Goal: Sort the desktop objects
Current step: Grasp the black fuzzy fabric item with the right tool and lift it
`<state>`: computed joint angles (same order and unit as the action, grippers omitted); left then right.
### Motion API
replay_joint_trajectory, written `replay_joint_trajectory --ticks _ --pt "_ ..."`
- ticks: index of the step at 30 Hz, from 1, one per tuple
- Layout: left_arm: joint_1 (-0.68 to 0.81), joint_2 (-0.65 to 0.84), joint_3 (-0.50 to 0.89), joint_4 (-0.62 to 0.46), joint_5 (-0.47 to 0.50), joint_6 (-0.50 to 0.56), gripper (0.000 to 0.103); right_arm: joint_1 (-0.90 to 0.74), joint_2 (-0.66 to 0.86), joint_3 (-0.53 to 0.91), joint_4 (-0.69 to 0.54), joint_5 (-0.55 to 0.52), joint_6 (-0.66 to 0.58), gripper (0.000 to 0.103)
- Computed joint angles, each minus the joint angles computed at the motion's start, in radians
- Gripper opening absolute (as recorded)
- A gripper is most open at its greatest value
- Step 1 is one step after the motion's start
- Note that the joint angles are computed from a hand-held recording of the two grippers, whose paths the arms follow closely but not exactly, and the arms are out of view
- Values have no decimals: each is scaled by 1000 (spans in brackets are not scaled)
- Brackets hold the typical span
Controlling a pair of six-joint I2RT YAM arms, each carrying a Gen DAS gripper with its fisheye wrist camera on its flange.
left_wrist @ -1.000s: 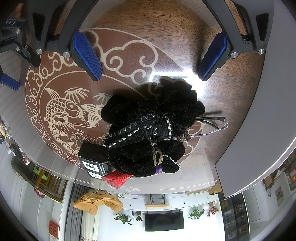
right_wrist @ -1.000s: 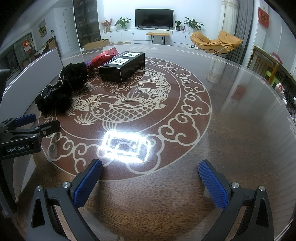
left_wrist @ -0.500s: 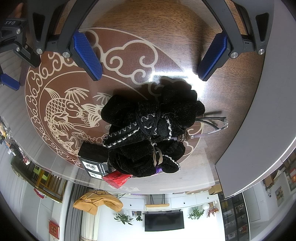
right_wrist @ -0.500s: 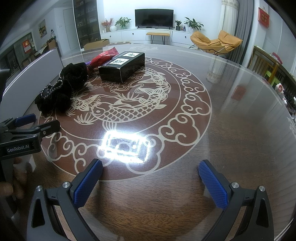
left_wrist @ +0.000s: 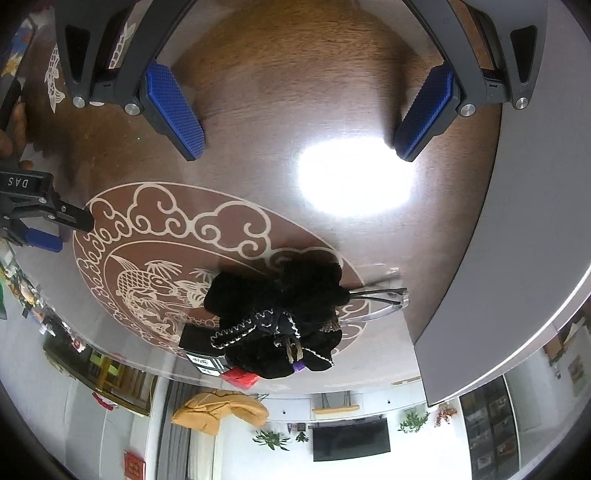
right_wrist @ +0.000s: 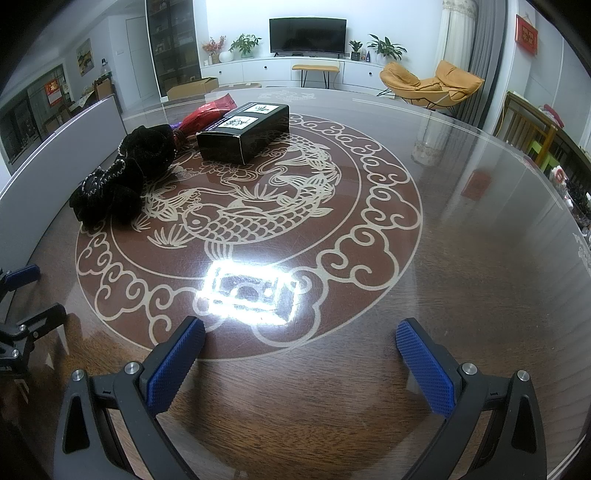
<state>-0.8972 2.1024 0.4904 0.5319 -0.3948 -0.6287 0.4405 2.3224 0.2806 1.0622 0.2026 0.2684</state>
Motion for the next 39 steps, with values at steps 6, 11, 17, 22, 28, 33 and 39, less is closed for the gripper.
replay_joint_trajectory --ticks 6,11,17,22,28,33,39 --pt "10 12 4 12 5 9 103 60 -166 101 -270 -104 -18 103" --pt "-12 6 8 -6 -6 -14 103 159 -197 345 -416 -198 -45 102" --pt "-7 0 -8 15 0 -12 103 165 -74 579 -629 -390 -95 57" --pt "0 0 -8 19 3 -11 103 135 -147 497 -691 -594 -192 62" --pt "-2 9 3 5 -3 -10 103 138 -195 604 -734 -215 -278 76" --pt "-5 9 0 8 -4 -13 103 122 -12 921 -1015 -187 -312 71" --pt "17 20 -7 48 14 1 103 86 -46 770 -910 -256 -236 41"
